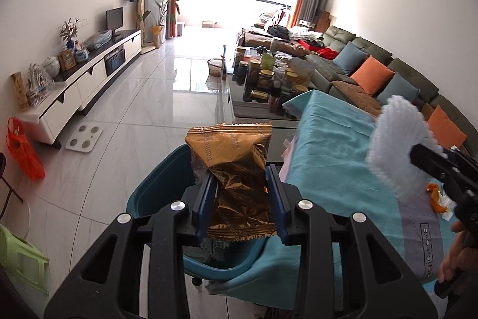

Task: Collect trash
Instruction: 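Lift and carry the foil bag and foam netting toward the teal bin, then open both tools to drop the foil bag and netting into the bin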

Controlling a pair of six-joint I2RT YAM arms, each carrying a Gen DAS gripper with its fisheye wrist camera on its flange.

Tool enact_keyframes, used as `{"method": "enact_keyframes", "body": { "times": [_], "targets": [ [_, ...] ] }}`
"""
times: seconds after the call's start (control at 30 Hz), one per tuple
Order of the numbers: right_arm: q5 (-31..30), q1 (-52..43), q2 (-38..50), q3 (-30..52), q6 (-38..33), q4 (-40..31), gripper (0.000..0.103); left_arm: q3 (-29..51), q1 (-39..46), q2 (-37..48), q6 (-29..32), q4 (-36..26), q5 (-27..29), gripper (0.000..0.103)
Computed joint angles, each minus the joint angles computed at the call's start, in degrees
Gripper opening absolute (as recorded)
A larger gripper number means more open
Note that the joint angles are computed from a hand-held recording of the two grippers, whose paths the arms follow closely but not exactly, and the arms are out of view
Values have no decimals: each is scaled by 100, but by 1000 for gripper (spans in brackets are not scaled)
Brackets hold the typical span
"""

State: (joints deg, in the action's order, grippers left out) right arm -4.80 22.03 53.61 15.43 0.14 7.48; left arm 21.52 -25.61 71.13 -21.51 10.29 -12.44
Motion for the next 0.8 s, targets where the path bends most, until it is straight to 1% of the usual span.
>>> {"method": "enact_keyframes", "body": {
  "times": [0.1, 0.17, 0.23, 0.33, 0.4, 0.47, 0.63, 0.73, 0.77, 0.8],
  "targets": [
    [-125, 248, 1204, 367, 116, 588, 19, -62, 356, 220, 86, 170, 238, 34],
    [-252, 320, 1837, 625, 162, 788, 19, -60, 552, 526, 124, 355, 385, 35],
    [-271, 438, 2347, 913, 199, 843, 19, -62, 730, 841, 153, 555, 530, 34],
    [-353, 508, 2957, 1339, 158, 778, 19, 11, 874, 1348, 167, 819, 643, 35],
    [-492, 504, 3345, 1685, 202, 611, 19, 101, 905, 1731, 182, 1005, 661, 35],
    [-461, 550, 3655, 1922, 163, 539, 20, 216, 969, 2149, 194, 1208, 707, 35],
    [-484, 672, 4349, 2563, 165, 173, 21, 428, 1147, 2895, 297, 1552, 833, 37],
    [-297, 823, 4690, 2855, 126, 7, 25, 611, 1131, 3286, 311, 1635, 720, 44],
    [-209, 867, 4772, 2923, 119, -31, 28, 655, 1140, 3396, 314, 1667, 668, 49],
    [-199, 881, 4877, 3031, 114, -106, 31, 684, 1127, 3484, 280, 1684, 642, 51]
  ]
}}
